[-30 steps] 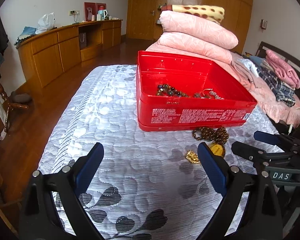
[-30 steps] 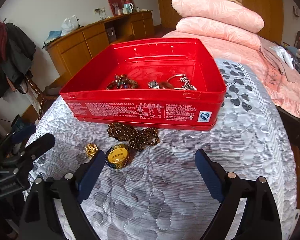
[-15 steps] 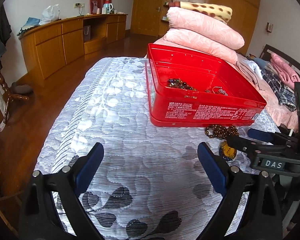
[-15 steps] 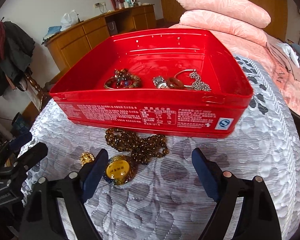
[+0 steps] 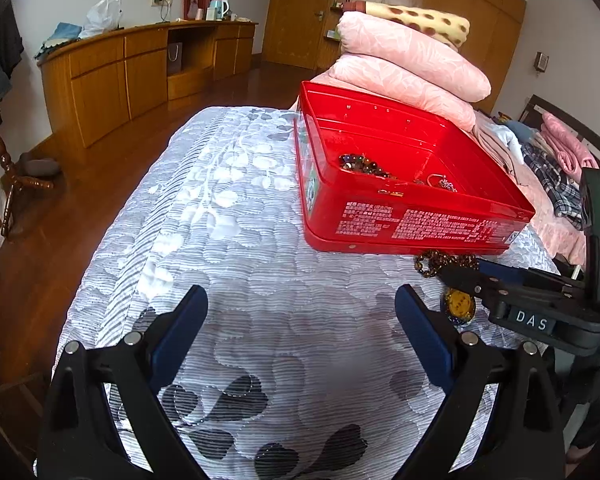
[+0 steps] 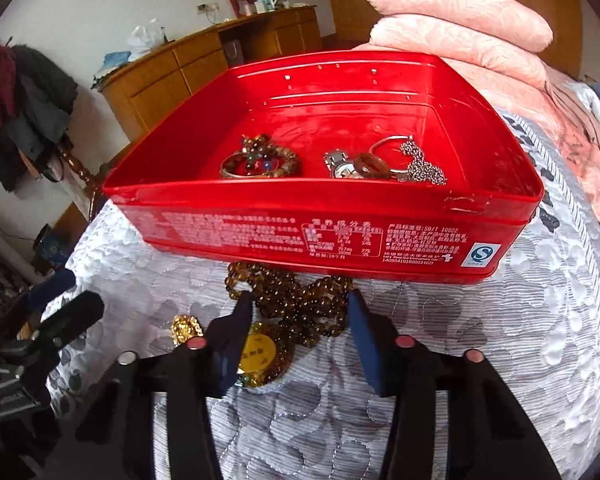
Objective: Organize jewelry
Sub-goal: 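Grasp brown bead strand with right tool while left tool moves to gold pendant, then close left tool on gold pendant while right tool lifts brown bead strand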
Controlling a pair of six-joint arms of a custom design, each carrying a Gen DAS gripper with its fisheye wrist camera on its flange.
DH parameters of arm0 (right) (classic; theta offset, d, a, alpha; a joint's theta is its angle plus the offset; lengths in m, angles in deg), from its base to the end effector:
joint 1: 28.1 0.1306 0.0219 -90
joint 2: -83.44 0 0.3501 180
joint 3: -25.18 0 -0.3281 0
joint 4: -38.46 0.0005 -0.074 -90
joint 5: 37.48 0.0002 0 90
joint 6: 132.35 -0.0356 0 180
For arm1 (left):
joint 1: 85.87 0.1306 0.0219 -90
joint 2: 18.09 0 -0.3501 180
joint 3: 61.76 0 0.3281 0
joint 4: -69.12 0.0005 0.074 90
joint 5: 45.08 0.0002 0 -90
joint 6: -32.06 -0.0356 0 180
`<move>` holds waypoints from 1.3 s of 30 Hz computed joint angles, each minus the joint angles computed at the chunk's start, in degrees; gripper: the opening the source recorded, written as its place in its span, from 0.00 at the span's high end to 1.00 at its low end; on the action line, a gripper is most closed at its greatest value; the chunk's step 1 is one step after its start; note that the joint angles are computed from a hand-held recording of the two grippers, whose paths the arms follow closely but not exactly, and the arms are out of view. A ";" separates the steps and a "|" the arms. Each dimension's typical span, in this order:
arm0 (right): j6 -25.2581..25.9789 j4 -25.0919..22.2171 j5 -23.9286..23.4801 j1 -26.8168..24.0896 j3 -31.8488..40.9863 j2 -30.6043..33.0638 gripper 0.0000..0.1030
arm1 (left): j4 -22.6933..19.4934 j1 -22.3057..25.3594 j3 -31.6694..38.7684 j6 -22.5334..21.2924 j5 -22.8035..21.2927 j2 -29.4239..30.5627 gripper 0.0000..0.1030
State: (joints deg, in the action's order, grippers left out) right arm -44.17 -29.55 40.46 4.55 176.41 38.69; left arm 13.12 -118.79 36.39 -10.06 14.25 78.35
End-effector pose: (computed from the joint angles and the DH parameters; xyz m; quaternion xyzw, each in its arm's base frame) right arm 0.5459 0.3580 0.3815 -0.2829 0.8975 0.1907 0.2796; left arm 0.3874 -0.2298 0.4032 -0.1999 0.8996 0.0001 0.3883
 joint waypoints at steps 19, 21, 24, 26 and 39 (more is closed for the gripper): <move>0.59 8.11 -1.56 -4.80 -17.21 -10.45 0.70 | -1.17 -2.29 10.29 -2.82 8.19 9.67 0.32; 0.61 8.34 -2.12 -5.15 -17.57 -10.47 0.70 | -1.88 -2.17 11.14 -2.15 8.27 10.68 0.35; 0.04 8.69 -2.99 -5.24 -17.64 -10.09 0.70 | -3.40 -2.24 12.76 -1.87 7.71 11.98 0.43; -0.28 8.88 -3.72 -5.29 -17.61 -9.88 0.70 | -4.28 -2.29 13.84 -1.64 7.53 12.75 0.49; -0.88 9.97 -6.22 -6.14 -18.94 -10.25 0.70 | -6.73 -3.14 15.40 0.10 5.51 13.59 0.77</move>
